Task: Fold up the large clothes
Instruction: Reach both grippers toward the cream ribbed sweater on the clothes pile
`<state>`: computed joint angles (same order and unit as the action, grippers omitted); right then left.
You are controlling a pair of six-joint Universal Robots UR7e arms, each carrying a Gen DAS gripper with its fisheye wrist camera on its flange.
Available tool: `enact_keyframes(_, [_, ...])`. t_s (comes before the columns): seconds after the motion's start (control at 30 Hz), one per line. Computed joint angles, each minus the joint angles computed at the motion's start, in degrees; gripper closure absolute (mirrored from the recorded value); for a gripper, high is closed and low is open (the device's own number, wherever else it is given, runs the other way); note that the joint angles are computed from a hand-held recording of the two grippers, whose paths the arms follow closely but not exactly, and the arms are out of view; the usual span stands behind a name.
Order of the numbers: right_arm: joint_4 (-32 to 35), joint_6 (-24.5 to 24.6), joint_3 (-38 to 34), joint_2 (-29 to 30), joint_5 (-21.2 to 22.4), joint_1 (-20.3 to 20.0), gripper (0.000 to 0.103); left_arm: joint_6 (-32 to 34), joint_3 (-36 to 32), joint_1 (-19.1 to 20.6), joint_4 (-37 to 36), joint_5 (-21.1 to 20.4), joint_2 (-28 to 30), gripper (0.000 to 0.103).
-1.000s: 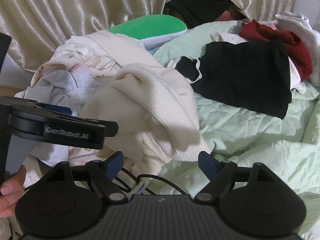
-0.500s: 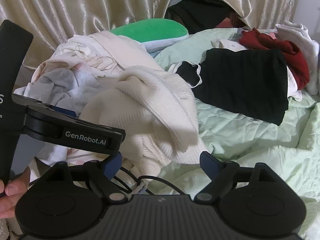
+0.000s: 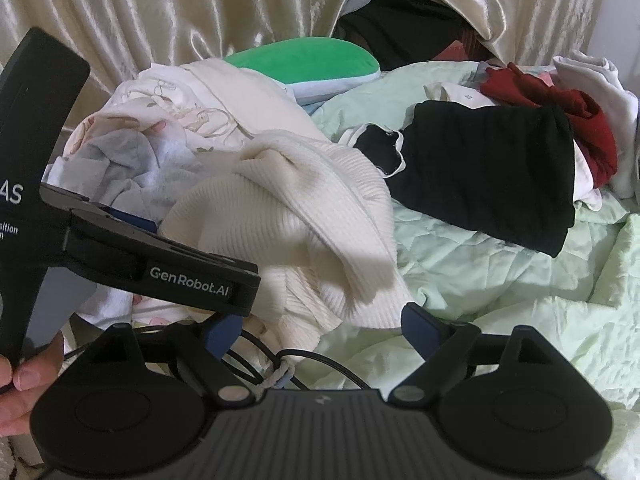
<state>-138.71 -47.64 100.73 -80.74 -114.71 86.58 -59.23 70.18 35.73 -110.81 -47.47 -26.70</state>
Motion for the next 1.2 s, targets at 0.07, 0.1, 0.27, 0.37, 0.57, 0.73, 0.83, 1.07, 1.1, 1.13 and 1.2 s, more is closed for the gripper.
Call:
enact_keyframes(0.07, [0.0,-0.3,0.1,0.0,-0.1,0.1,0.015,0.1,0.1,0.0,-0.2,-0.1,0.0,0.000])
enact_keyframes(0.1, [-0.1,-0.4,0.1,0.0,-0.1,0.1,0.014,0.1,0.1,0.0,-0.2,-0.1,0.0,0.000])
enact_keyframes(0.27, [-0.4,-0.8,0.4,-0.1,-0.5,0.1,0.014,-0.1,-0.3,0.1,0.4,-0.3,0.2,0.000])
enact_keyframes(0.37, [-0.4,-1.1,0.5,-0.1,-0.6,0.1,0.014,-0.1,-0.5,0.0,0.7,-0.2,0.3,0.000])
enact_keyframes(0.57, [-1.6,-0.8,0.8,0.3,-0.4,0.2,0.013,-0.8,-1.3,0.3,2.3,-0.6,0.7,0.000])
enact_keyframes(0.73, [-2.4,-1.0,0.9,0.8,-0.3,-0.2,0.012,-1.5,-1.4,0.4,3.2,-0.5,0.7,0.000])
enact_keyframes(0.83, [-1.3,-0.2,-0.3,1.2,0.8,-1.0,0.012,-1.5,-1.1,0.6,3.0,-0.6,0.5,0.000])
enact_keyframes(1.07, [-1.1,2.0,-1.7,3.1,-0.3,-2.1,0.012,-2.7,-1.5,0.5,4.2,-0.6,0.7,0.000])
enact_keyframes(1.1, [-1.1,2.0,-1.8,3.2,0.0,-2.3,0.011,-2.6,-1.5,0.5,4.0,-0.6,0.7,0.000])
enact_keyframes(1.13, [-0.9,2.2,-2.0,3.4,0.2,-2.4,0.011,-2.5,-1.4,0.5,3.9,-0.6,0.6,0.000])
enact_keyframes(1.2, [0.2,2.9,-2.6,3.6,0.5,-2.6,0.011,-2.4,-1.1,0.5,3.6,-0.7,0.5,0.000])
